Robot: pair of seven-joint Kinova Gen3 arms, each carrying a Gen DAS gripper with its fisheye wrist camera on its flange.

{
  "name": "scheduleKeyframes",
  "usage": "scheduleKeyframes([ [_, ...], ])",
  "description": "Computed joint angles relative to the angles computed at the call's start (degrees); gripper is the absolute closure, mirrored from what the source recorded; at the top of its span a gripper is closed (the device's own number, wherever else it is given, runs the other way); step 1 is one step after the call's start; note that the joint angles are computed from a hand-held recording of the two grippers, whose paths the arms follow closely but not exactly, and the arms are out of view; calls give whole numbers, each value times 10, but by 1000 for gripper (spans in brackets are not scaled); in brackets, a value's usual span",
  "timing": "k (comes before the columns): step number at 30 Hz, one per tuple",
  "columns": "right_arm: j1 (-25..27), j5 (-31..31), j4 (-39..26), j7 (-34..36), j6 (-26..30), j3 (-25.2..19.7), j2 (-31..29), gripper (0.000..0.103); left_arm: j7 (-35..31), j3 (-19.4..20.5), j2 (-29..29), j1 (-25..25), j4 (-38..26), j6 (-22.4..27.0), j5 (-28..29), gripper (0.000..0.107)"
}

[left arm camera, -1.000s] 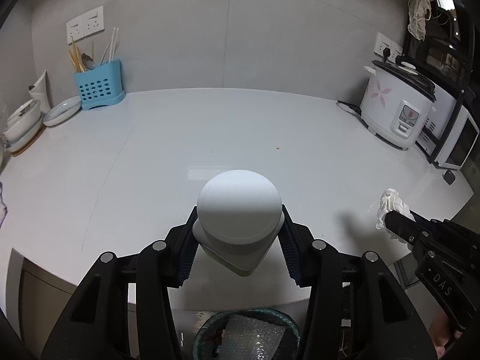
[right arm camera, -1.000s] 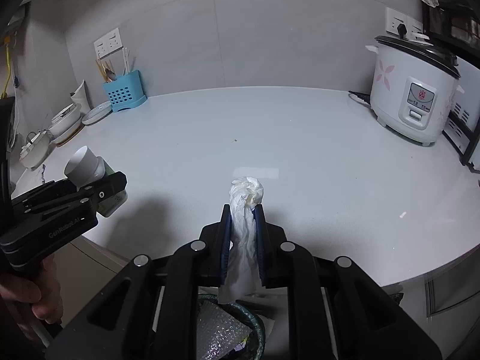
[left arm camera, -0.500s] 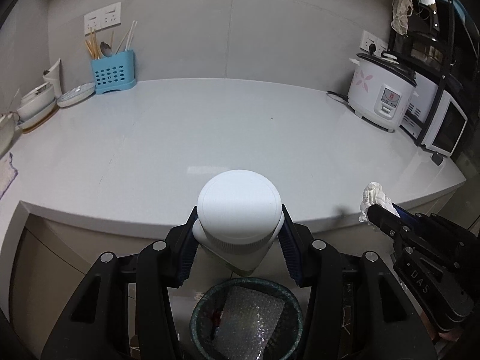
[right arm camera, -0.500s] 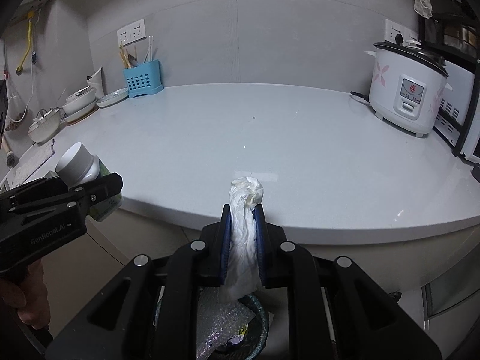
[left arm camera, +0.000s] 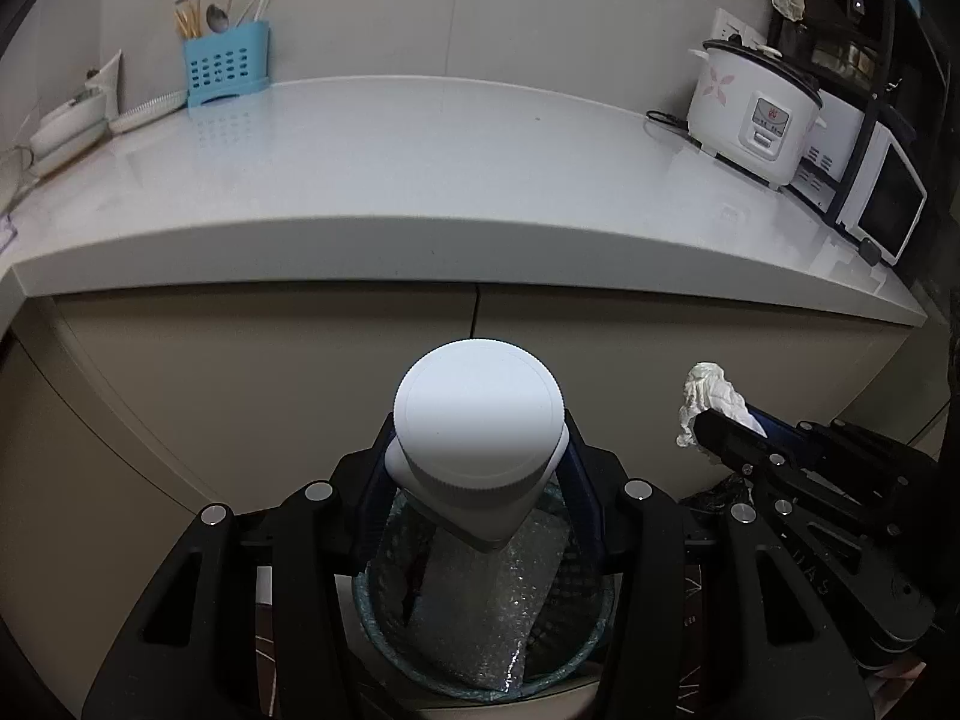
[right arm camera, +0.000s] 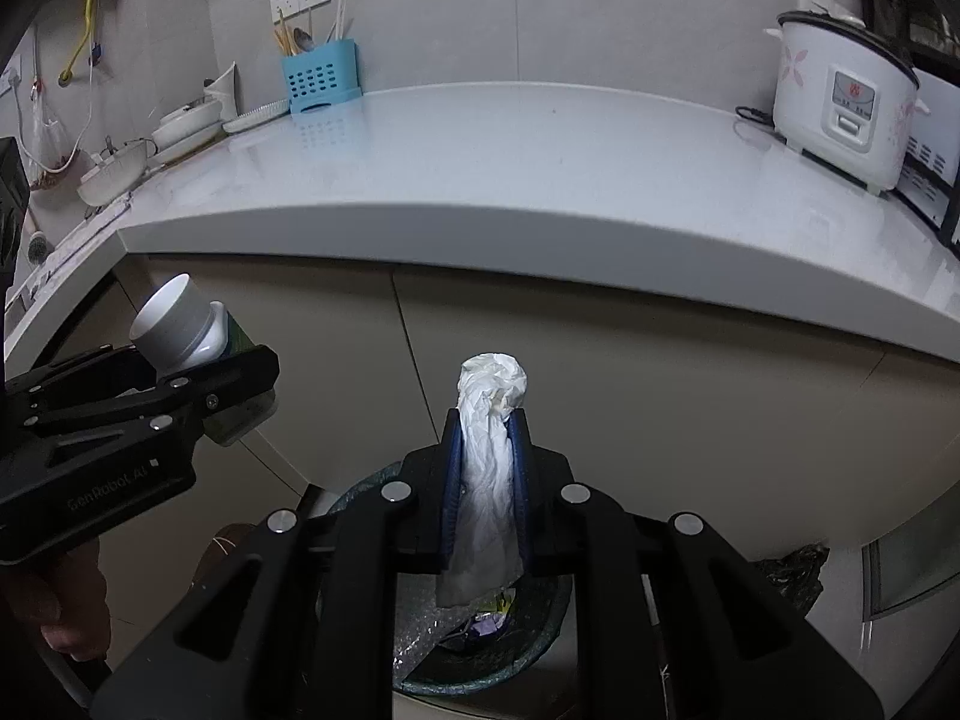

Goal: Collect trash
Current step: 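Carry the pill bottle and tissue down over the trash bin, then open the right tool to drop the tissue into the bin, then open the left tool to drop the pill bottle into the bin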

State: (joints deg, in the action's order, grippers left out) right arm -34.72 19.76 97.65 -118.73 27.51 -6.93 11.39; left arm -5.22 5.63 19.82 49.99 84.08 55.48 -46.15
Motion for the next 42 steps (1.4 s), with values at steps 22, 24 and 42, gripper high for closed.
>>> scheduleKeyframes([
  [22,-10,-63,34,36,-15,14,132,83,89,-35,46,9,133,-145,15,59],
  [24,-16,-68,42,37,-20,18,132,74,86,-37,48,9,132,-144,19,59],
  [42,1,-98,53,58,-34,24,110,44,14,-50,76,-9,109,-177,63,57],
])
